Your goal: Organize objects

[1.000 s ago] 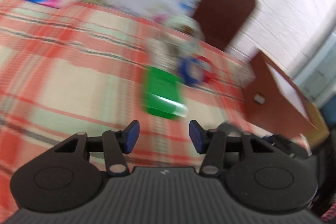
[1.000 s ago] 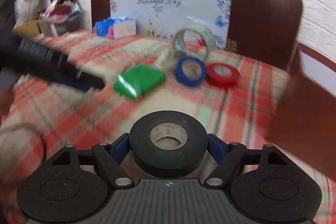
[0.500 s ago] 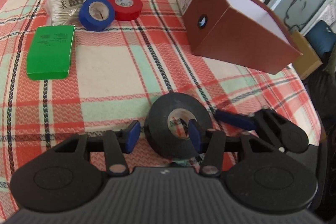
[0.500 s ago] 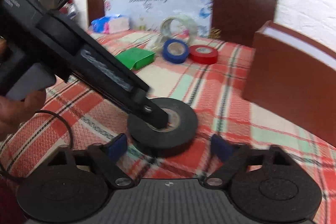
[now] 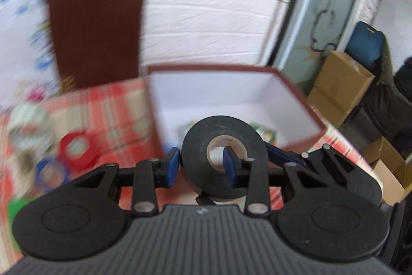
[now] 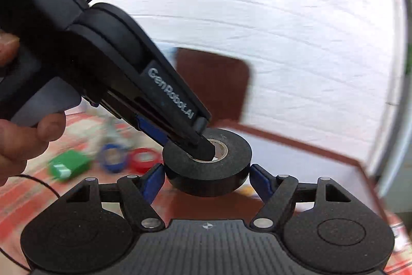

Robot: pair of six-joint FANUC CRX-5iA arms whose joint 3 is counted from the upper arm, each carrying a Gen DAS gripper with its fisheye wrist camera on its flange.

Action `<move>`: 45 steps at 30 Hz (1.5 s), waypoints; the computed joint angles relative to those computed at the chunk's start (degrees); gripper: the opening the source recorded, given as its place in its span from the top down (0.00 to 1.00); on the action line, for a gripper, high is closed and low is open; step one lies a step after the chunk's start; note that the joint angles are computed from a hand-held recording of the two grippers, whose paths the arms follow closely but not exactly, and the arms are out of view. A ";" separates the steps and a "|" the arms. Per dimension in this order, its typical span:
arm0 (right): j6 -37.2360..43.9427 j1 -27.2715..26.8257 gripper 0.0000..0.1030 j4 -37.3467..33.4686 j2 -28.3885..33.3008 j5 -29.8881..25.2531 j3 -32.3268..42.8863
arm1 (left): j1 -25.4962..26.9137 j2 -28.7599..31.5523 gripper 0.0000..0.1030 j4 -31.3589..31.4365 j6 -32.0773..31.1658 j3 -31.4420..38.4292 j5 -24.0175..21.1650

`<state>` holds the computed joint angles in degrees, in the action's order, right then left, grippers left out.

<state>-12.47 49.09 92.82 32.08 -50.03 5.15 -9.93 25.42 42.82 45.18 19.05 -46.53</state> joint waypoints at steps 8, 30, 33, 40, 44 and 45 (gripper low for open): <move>-3.60 -4.92 0.22 -5.62 -0.42 -2.83 -1.29 | -6.57 14.54 0.61 -4.59 2.57 19.84 -1.81; -11.69 5.13 0.25 -5.04 0.05 -0.34 -2.54 | 1.99 -10.58 0.55 3.59 -11.19 -18.94 8.34; -11.44 5.54 0.25 -5.02 -0.44 -3.39 -2.13 | 2.12 -12.13 0.55 1.24 -8.38 -19.95 9.34; -16.87 8.31 0.24 -10.89 -3.06 -16.07 -1.78 | 0.83 -14.95 0.34 -10.06 1.14 -19.93 14.75; -25.81 8.12 0.21 -11.15 -7.08 -19.95 -4.77 | 0.30 -15.94 0.24 -14.74 5.24 -19.60 15.68; -28.53 8.11 0.20 -10.95 -8.08 -20.61 -5.65 | 0.15 -16.25 0.22 -15.72 5.87 -19.70 16.08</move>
<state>-41.00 57.20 81.87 24.01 -70.64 -0.51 -9.78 9.17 27.11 51.05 -0.64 -30.45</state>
